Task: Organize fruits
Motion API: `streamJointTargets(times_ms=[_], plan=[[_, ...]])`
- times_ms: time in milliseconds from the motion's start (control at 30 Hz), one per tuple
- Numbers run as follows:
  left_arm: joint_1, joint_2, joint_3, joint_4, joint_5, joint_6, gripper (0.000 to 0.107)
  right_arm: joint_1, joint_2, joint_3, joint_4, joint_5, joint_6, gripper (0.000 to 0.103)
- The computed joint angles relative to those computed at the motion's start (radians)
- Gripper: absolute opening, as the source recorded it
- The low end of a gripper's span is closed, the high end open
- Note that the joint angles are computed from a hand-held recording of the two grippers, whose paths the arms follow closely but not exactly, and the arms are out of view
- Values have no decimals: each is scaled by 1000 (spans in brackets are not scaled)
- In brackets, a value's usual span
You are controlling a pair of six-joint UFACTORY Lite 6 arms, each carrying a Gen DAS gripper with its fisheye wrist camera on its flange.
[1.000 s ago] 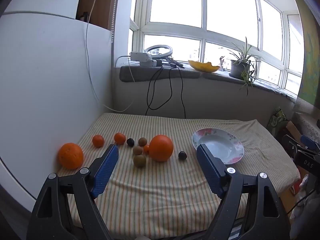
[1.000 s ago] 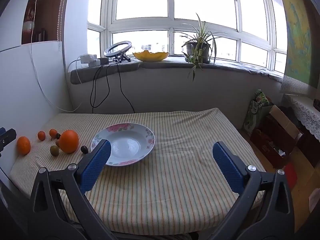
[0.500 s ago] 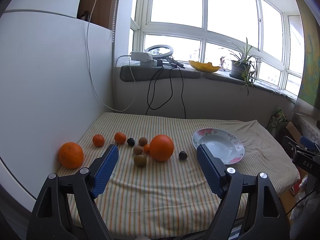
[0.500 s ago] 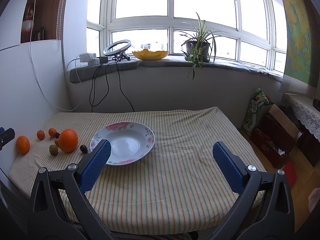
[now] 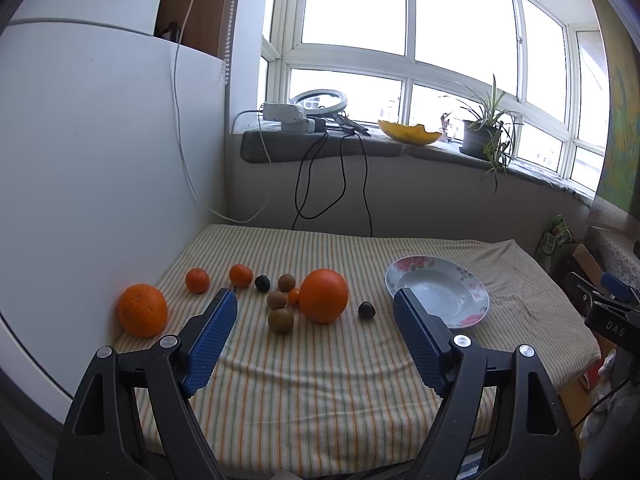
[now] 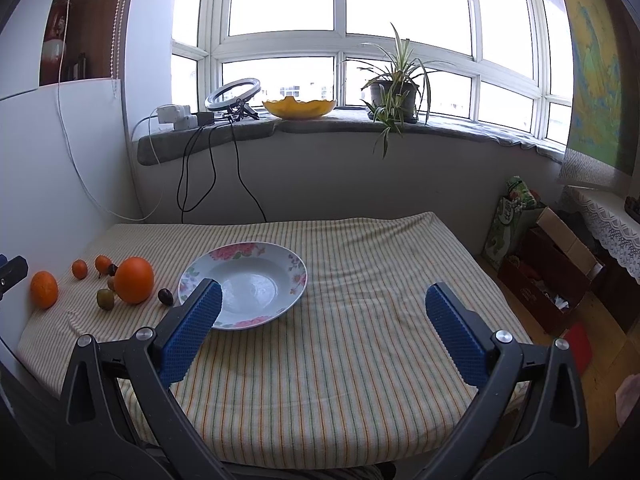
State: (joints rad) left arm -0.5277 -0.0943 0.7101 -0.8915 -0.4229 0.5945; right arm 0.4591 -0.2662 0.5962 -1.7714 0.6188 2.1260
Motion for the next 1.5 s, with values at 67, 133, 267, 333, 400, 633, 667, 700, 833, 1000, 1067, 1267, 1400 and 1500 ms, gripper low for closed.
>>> streamJointTargets(times_ms=[67,133,267,333,400,633,667,700,833,1000,1067,1267,1400,1500], plan=[[0,0,0,2,0,-2,81,-1,1,1,-2,-1,3,103],[0,1,-1,4,0,-3,81,-1,0,-1,-4,-2,3,103],[1,6,4,5,0,-4,81,2,5,4,2,1,-1,103],[3,5,2,8,0,-7,81,1,4,5,3,0,-3,103],[5,5,1,14,1,-12,81,5,6,5,3,2,-2,103],[-3,22,6,-9,-7,10,81,-1,23,13,11,-19,-8,103],[-6,21,5,-21,-12,25,81,6,27,16,12,-13,-7,103],[-8,21,5,-28,-16,32,81,10,27,16,11,-8,-7,103],[0,27,10,-23,-11,24,81,5,40,23,4,-15,-5,103],[8,35,11,-11,-8,11,81,-5,63,31,-9,-24,7,103],[12,40,15,-5,-4,5,81,-8,71,35,-14,-30,11,103],[21,42,15,12,4,-10,81,-7,89,47,-24,-32,11,103],[37,48,18,46,15,-39,81,-8,102,56,-27,-40,10,103],[48,57,20,75,19,-63,81,-13,126,74,-37,-52,13,103]])
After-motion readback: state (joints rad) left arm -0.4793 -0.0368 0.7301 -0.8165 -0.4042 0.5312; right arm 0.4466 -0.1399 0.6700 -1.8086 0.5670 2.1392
